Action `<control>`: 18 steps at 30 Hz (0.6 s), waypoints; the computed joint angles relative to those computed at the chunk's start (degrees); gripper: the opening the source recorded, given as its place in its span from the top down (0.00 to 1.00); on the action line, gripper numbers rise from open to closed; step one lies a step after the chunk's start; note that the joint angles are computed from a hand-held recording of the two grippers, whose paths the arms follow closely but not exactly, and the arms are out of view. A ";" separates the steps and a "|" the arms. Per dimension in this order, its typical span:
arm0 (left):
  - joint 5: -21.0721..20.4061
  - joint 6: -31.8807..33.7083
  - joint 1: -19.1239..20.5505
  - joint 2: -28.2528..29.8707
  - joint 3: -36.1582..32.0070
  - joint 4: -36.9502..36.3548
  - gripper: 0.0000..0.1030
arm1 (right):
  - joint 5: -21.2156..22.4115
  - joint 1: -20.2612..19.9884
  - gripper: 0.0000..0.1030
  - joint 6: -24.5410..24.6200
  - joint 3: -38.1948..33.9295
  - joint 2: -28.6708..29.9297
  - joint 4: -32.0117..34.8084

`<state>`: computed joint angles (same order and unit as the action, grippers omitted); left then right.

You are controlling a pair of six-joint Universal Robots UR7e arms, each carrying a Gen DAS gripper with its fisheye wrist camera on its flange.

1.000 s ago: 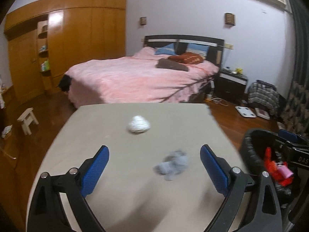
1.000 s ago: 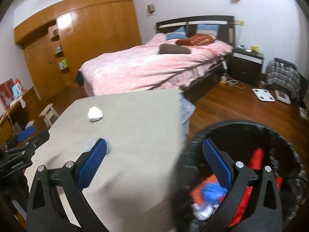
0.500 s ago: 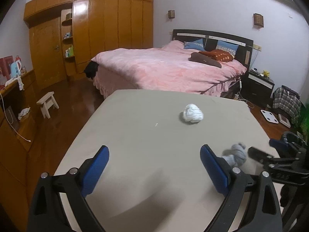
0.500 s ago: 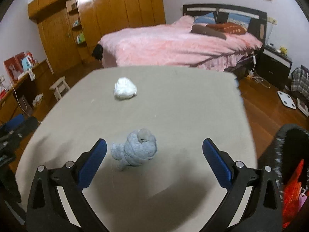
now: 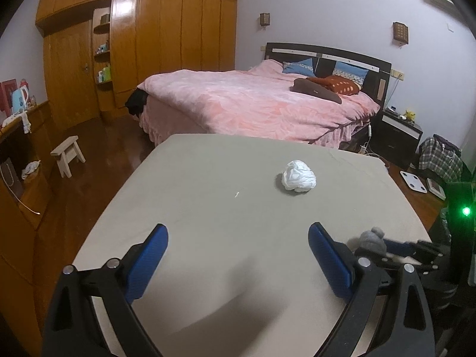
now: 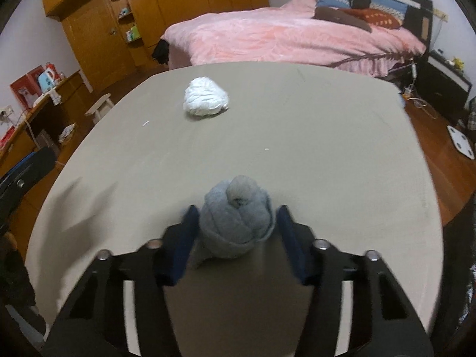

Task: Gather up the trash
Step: 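Grasp the remaining white tissue with the left gripper while the right gripper holds the sock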

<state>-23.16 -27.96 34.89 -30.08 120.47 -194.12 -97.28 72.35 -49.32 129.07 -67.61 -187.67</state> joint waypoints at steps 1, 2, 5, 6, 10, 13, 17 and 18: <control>-0.18 0.54 0.14 0.15 -0.37 -0.35 0.09 | 0.06 0.09 0.57 -0.27 -0.14 0.04 0.14; -0.36 1.11 0.26 0.34 -0.71 -0.83 0.09 | 0.40 0.02 0.59 -0.45 -0.48 -0.07 1.14; -1.05 3.91 0.81 1.13 -2.24 -3.16 0.09 | 1.27 -0.05 0.59 -0.46 -0.99 -0.62 1.89; -1.27 4.84 1.00 1.42 -2.87 -3.83 0.09 | 1.52 -0.01 0.59 -0.42 -1.16 -0.70 1.55; -2.37 8.81 1.92 2.81 -5.91 -6.30 0.09 | 1.88 0.42 0.59 0.25 -3.59 -0.80 1.56; -3.31 12.53 2.78 4.26 -8.86 -8.18 0.09 | 2.05 0.68 0.59 0.84 -6.53 -0.17 1.48; -4.55 16.55 3.74 5.98 -12.64 -9.32 0.09 | 1.58 0.65 0.59 1.11 -9.92 0.99 1.87; -5.01 17.90 4.12 6.58 -14.01 -9.50 0.09 | 1.43 0.68 0.59 1.31 -10.67 1.32 1.98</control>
<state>-28.17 -10.05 39.01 -23.50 106.46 -203.62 -95.86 73.02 -48.00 118.41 -66.29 -185.68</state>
